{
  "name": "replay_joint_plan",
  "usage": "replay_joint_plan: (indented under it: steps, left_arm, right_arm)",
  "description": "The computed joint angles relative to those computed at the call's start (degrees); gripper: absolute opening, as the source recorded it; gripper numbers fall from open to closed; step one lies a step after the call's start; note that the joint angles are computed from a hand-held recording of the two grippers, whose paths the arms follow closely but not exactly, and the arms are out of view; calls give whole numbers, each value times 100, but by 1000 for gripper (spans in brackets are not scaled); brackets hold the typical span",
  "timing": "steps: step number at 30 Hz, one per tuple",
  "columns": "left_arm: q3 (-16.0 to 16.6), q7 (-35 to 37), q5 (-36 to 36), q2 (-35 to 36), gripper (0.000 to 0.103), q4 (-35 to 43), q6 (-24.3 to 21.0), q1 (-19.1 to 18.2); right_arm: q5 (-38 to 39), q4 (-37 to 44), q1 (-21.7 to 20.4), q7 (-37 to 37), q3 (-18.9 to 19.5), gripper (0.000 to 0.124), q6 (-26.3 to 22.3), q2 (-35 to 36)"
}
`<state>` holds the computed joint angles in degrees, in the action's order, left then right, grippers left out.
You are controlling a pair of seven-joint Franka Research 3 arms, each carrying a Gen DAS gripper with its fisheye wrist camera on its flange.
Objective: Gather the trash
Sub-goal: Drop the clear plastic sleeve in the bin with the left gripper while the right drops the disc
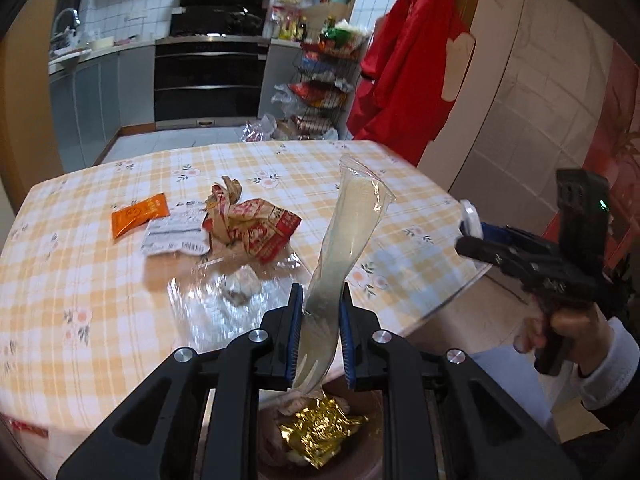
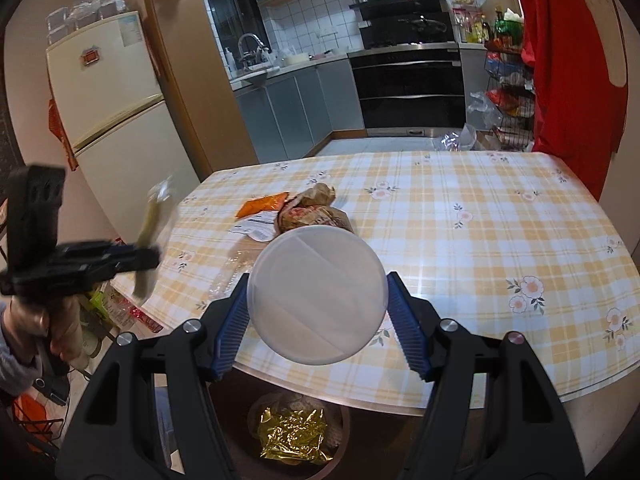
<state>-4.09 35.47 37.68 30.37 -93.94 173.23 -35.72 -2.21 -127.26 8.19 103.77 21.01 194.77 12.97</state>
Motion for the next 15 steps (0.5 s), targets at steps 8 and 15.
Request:
replay_joint_plan:
  steps: [8,15]
  left_arm:
    - [2328,-3485,2072,-597,17,-1089,725,-2055]
    - [1943,-4002,2601,-609,18,-1137,636,-1794]
  right_arm:
    - [-82,-260,315,35,-196,66,87,-292]
    - [157,-324,737,-195,-490,66,24,-387]
